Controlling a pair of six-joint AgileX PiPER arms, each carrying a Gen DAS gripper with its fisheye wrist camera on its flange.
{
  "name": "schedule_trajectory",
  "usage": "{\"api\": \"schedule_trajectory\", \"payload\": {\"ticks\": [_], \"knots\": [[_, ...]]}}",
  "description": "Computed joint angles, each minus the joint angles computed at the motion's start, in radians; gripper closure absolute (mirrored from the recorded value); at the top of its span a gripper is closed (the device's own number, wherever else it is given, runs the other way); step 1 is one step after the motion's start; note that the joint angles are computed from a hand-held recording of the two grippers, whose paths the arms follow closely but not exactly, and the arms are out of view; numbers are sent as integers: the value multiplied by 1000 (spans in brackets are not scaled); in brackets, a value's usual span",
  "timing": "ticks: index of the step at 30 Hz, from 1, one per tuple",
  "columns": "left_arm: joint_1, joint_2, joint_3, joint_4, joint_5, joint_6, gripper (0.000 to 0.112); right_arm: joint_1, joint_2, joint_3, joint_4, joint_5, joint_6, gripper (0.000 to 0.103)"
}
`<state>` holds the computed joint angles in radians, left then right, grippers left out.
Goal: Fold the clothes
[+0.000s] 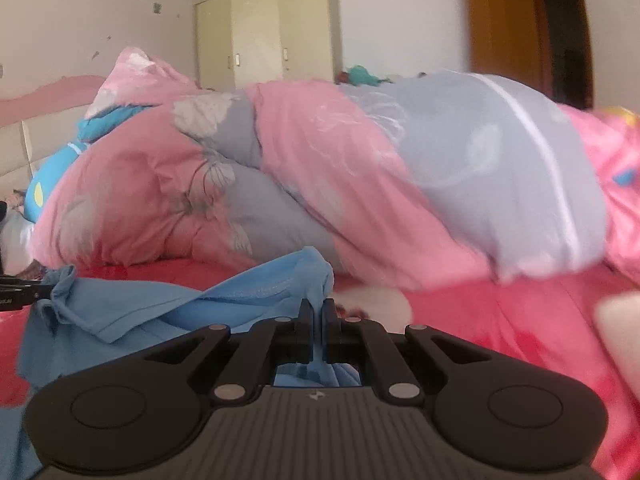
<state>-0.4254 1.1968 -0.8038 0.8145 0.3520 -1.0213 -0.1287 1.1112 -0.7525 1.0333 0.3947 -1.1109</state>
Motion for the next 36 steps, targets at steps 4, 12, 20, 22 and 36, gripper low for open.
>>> {"api": "schedule_trajectory", "payload": {"ticks": [4,12,20,22,36], "knots": [[60,95,-50,58,-37,-35,102,126,196,-119,19,-155,3,100],[133,308,-172,170,-74,-119,102,193,501,-330,71,-270,-7,100],[141,399,-201,-57,-55,102,85,172,735,-470,-255,-175,402,97],[157,364,-191,-139,-57,166,60,143,714,-450,-172,-140,350,85],[-63,-24,-10,-123,122,27,32,187,224,-47,-273,-9,211,44]]}}
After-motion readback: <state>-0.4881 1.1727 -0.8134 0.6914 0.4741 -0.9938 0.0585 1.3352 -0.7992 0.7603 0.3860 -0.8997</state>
